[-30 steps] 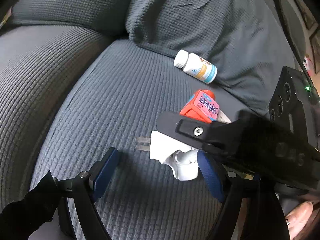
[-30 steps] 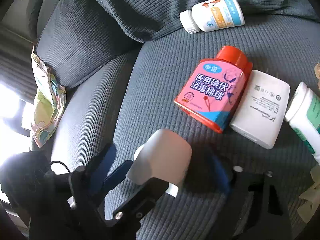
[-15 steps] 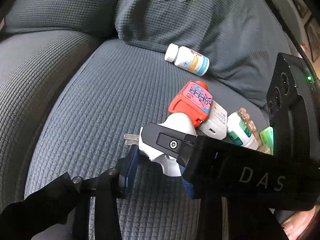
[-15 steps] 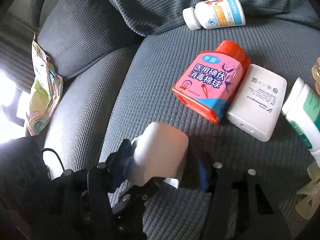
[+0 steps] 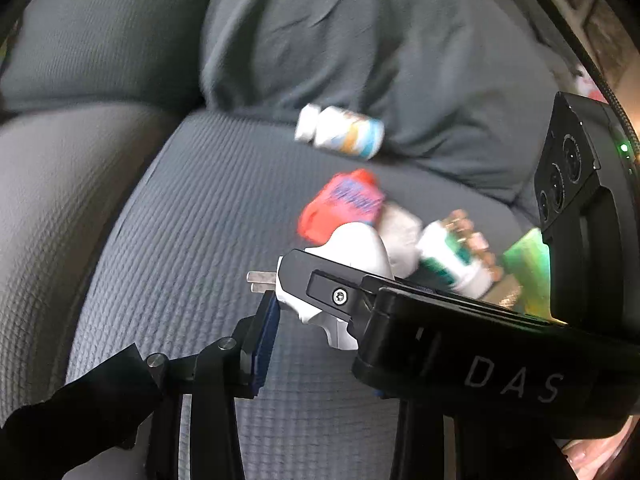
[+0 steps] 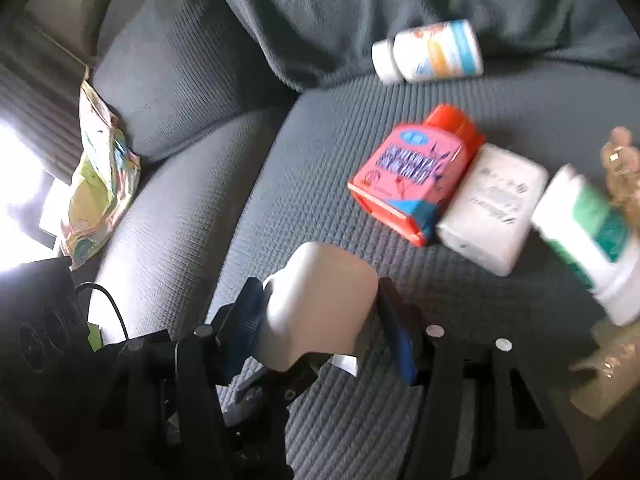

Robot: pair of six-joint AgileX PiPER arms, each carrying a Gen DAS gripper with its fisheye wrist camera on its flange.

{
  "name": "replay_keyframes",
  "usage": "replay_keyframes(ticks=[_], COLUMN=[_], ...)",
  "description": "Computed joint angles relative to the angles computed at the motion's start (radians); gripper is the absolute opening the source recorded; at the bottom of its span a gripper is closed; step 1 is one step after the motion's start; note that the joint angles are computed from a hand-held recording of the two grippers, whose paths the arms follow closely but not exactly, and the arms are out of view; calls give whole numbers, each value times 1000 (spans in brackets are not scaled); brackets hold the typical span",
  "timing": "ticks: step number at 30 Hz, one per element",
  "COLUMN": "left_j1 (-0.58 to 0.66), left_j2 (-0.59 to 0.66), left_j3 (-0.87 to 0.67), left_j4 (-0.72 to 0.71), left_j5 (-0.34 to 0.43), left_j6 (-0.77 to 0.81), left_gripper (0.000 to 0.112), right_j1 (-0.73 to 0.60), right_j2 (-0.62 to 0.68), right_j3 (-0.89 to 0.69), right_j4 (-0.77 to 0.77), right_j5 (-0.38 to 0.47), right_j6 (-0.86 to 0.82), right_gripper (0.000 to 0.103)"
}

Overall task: Organize rigid objects
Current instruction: 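Carry the white piece in the right gripper over the green-rimmed box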

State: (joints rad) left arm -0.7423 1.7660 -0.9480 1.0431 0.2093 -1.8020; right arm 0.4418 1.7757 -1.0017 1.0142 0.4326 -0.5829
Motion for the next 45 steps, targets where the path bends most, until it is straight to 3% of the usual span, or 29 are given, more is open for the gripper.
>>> replay_keyframes(ticks=[3, 8, 16, 20, 24, 30, 37, 45], left_j1=[-70, -193, -320, -361, -402, -432, -435, -440], left_j2=[-34, -55, 2, 79, 161, 278, 395, 491], left_j3=[-23, -107, -248, -364, -497, -676, -843, -996], left_j4=[127, 160, 261, 198, 75, -129, -394, -600], left_j5=[68, 199, 218, 193, 179, 169, 174, 196], left_j6=[-102, -62, -61, 57, 227, 451, 700, 897], left_gripper=[39, 39, 39, 39, 39, 39, 39, 39], right_j1=[-13, -75, -233, -412, -655, -968, -1151, -1295], right_j2=[-123, -350, -663, -778, -860, -866, -776, -728], right_j3=[86, 238, 402, 479, 524, 533, 514, 498], right_j4=[39, 143, -8, 35, 74, 101, 97, 71], right_j5=[-47, -90, -107, -33, 110, 298, 388, 443], right_j6=[-45, -140, 14, -48, -134, -268, -365, -420], right_gripper=[57, 57, 57, 57, 57, 57, 57, 57])
